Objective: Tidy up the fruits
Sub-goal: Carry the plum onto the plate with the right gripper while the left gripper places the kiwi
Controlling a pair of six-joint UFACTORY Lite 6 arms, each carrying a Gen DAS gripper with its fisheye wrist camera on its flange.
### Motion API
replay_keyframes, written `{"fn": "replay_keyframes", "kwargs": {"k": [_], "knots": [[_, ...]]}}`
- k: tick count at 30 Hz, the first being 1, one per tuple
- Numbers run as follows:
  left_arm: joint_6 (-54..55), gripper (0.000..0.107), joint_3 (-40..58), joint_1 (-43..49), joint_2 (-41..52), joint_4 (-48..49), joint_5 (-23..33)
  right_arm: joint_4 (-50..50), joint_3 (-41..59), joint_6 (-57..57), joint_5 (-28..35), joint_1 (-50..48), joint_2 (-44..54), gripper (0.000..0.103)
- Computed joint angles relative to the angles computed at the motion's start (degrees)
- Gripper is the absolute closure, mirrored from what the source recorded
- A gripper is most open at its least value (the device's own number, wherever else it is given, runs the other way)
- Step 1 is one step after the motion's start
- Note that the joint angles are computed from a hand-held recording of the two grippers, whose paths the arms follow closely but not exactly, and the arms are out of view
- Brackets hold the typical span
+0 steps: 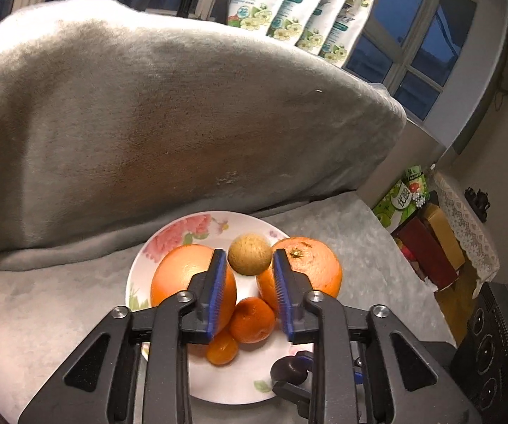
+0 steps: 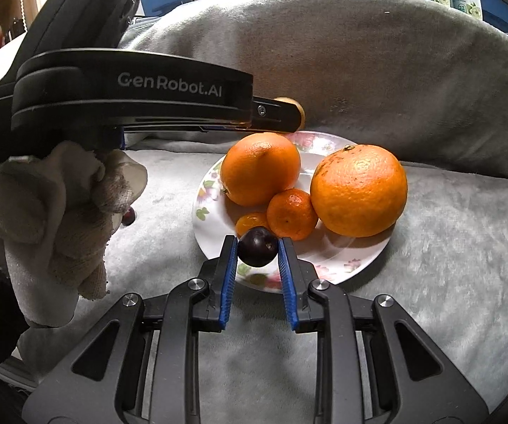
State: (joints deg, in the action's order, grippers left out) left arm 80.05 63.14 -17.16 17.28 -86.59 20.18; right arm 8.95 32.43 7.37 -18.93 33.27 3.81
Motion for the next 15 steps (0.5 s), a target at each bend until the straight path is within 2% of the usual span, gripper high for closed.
{"fn": "replay_keyframes", "kwargs": {"k": [3,5,7,10,13,15], "knots": [[0.5,0.066,0.0,0.6,-0.1,-0.6,0.5,-0.6,0.4,0.5,0.1,-0.2,0.5,0.073],[-0.3,0.059,0.0,0.5,-0.3,0.4,0.2,1.2,0.2,-1.0,-0.1,0.1,0.3,0.048],[-0.7,0.047,-0.2,0.4,-0.7,0.9,-0.1,2.5,-0.5,-1.6,-1.1,0.3,-0.4,0.04],[-1.2,0.037,-0.6,0.4,-1.5,1.3,-0.1,1.9,-1.1,-0.6,-1.5,0.3,-1.3,0.026],[-3.6,0.028,-0.8,-0.2,-2.3,3.5,-1.4,3.8,-2.0,-2.1,-2.4,0.9,-2.5,0.023],[-4.8,0.027,-0.9,-0.4,-2.6,4.8,-1.6,4.5,-2.1,-2.9,-2.1,1.1,-3.0,0.02]]}}
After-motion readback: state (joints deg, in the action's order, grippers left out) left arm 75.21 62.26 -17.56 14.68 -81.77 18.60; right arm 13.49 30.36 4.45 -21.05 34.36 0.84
